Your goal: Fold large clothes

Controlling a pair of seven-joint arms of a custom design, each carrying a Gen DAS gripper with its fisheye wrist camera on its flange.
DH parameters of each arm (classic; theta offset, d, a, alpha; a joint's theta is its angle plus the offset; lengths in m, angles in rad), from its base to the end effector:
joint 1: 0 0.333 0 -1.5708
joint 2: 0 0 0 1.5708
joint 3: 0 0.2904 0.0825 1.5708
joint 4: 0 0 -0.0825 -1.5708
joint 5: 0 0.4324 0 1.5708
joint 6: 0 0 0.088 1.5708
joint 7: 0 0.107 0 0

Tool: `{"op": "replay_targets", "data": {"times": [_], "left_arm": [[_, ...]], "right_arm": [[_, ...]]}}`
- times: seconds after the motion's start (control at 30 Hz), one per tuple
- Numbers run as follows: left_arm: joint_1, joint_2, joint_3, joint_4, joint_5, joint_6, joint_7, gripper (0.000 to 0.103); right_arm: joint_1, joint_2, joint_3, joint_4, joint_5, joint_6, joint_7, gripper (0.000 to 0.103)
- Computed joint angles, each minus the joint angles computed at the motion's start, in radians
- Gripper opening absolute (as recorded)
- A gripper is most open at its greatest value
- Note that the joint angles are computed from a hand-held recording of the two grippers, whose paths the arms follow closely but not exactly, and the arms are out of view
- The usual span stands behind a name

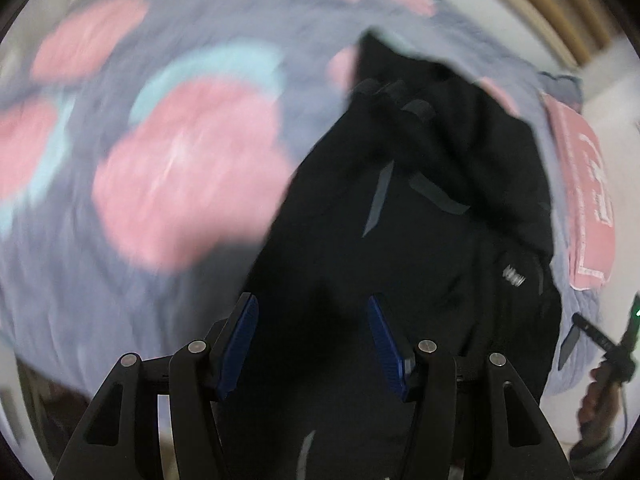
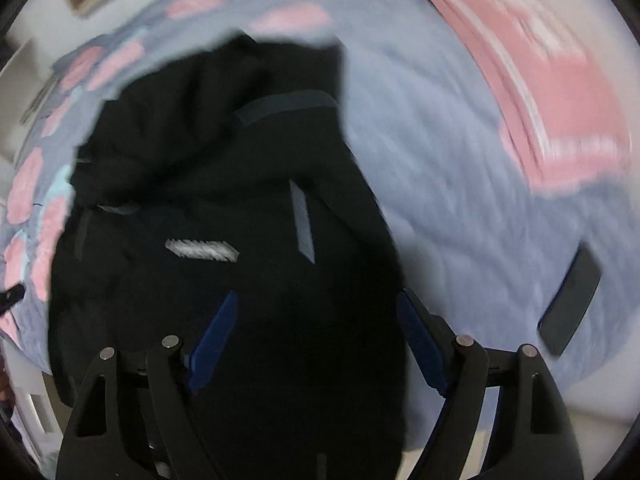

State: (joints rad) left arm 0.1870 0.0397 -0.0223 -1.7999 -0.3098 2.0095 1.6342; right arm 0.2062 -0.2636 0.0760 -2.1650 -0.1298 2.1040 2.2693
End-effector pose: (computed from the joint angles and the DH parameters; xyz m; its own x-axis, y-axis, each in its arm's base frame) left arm 0.6326 0.0869 0.4968 0.1756 -0.9424 0.2847 -0.9588 -0.2294 -0.1679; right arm 0.5273 0.1482 0.4855 -0.3523 -0.9357 -0.0167 -0.9069 0.3458 -0.2407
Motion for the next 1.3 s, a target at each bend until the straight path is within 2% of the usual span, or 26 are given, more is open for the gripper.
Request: {"op": "replay_targets", "data": {"times": [0.1,0.2,0.37,0.4,0.43,0.5,0.57,0.67,0.8,0.9,1.0,1.03,1.07,1.1,1.13,1.3], "left_arm": [[0.022,-0.046,0.021,-0.102,-0.021,0.001,-0.01,0.058],[0.035,-0.065,0.035,-0.164,-0.044,-0.019,-0.023,0.058],[0.031,-0.087,0.034,-0.228,-0.095,-0.054,0.016,0.058],[0.027,-0.092,0.032,-0.238,-0.117,-0.054,0.035,0.058],[0.021,-0.099,0.03,-0.24,-0.142,-0.056,0.064,0.058],[0.016,-0.112,0.039,-0.242,-0.265,-0.081,0.162,0.058],[0.008,-0.128,0.043,-0.24,-0.357,-0.097,0.247,0.058],[0.005,-0.109,0.046,-0.23,-0.402,-0.112,0.272,0.059],[0.015,-0.086,0.04,-0.244,-0.342,-0.121,0.211,0.059],[0.025,-0.105,0.044,-0.277,-0.302,-0.142,0.206,0.059],[0.023,-0.107,0.042,-0.279,-0.313,-0.147,0.204,0.059],[0.018,-0.107,0.038,-0.272,-0.319,-0.147,0.209,0.055],[0.019,-0.101,0.04,-0.255,-0.319,-0.149,0.224,0.028],[0.009,-0.107,0.03,-0.246,-0.314,-0.131,0.236,0.017],[0.005,-0.1,0.028,-0.229,-0.319,-0.127,0.247,0.017],[-0.017,-0.094,0.023,-0.137,-0.438,-0.064,0.304,0.015]], "right_arm": [[-0.005,-0.105,-0.028,-0.153,0.059,0.033,-0.016,0.083],[-0.015,-0.177,-0.054,-0.25,0.143,0.029,-0.032,0.083],[-0.015,-0.266,-0.071,-0.354,0.241,0.049,-0.066,0.082],[-0.006,-0.275,-0.078,-0.368,0.27,0.066,-0.086,0.073],[0.012,-0.278,-0.092,-0.373,0.314,0.086,-0.126,0.059],[0.039,-0.269,-0.1,-0.356,0.369,0.095,-0.192,0.052],[0.054,-0.255,-0.081,-0.323,0.379,0.096,-0.233,0.052],[0.051,-0.239,-0.062,-0.299,0.371,0.082,-0.247,0.052],[0.041,-0.257,-0.08,-0.341,0.412,0.038,-0.245,0.053],[0.049,-0.298,-0.093,-0.392,0.461,0.001,-0.257,0.058],[0.062,-0.303,-0.083,-0.397,0.477,0.014,-0.289,0.06],[0.07,-0.286,-0.082,-0.377,0.48,0.011,-0.306,0.055],[0.078,-0.263,-0.08,-0.357,0.493,0.028,-0.318,0.046],[0.086,-0.256,-0.081,-0.341,0.506,0.051,-0.341,0.029],[0.09,-0.253,-0.086,-0.324,0.514,0.065,-0.366,0.025],[0.095,-0.218,-0.077,-0.216,0.516,0.116,-0.424,0.022]]}}
